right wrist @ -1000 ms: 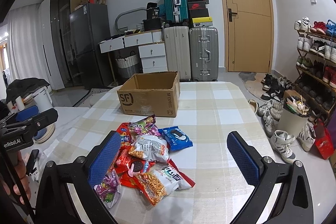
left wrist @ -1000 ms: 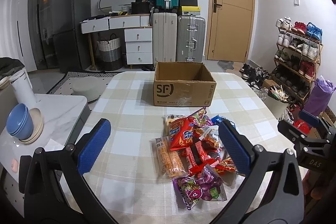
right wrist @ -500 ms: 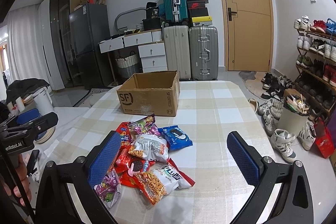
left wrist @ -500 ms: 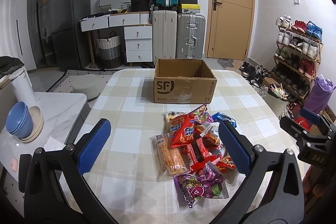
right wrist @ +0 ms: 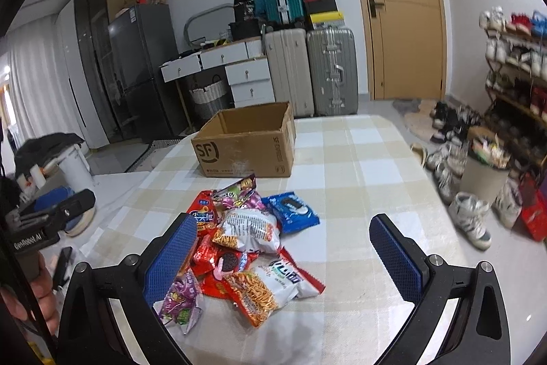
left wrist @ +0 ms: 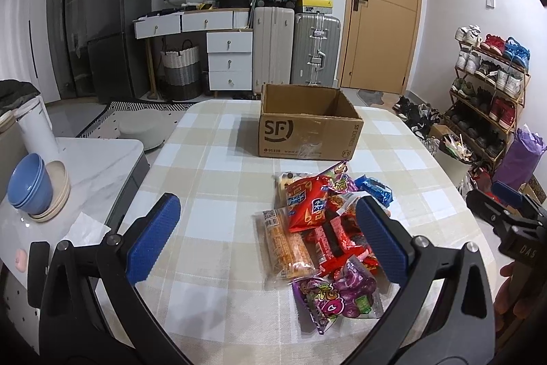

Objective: Organize snacks

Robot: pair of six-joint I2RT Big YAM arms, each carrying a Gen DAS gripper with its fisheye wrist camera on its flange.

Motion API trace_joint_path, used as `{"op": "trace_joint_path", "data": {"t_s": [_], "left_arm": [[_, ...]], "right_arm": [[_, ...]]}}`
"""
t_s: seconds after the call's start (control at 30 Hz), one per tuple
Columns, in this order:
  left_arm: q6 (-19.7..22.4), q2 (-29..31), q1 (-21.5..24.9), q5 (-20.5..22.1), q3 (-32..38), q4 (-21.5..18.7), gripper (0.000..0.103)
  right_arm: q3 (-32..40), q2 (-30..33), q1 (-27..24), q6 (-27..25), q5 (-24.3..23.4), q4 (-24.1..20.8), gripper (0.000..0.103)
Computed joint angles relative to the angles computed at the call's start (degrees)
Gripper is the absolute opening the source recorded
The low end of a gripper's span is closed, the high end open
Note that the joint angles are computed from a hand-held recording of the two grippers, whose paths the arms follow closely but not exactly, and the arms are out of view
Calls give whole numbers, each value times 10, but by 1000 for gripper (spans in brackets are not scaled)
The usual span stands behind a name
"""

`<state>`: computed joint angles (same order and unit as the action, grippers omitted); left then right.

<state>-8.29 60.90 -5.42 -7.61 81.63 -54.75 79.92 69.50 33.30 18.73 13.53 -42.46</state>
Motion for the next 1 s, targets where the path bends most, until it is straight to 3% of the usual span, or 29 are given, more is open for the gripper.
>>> {"op": "trace_joint_path", "data": {"t_s": [0.1, 0.3, 0.5, 0.67, 1.0], "left_arm": [[0, 3, 3, 6, -2, -1, 102], [0, 3, 5, 7, -3, 0, 102], [4, 13, 6, 5, -6, -6, 102], [9, 39, 24, 32, -11, -14, 102], [23, 111, 36, 89, -33, -14, 102]], "right_arm": [[-4, -1, -5, 7, 0, 3, 103], [-8, -5, 12, -25, 69, 16, 103], [-10, -8, 15, -40, 75, 24, 103], [-15, -2, 10, -48, 56, 29, 103], [-19, 41, 2, -57, -36, 40, 103]]}}
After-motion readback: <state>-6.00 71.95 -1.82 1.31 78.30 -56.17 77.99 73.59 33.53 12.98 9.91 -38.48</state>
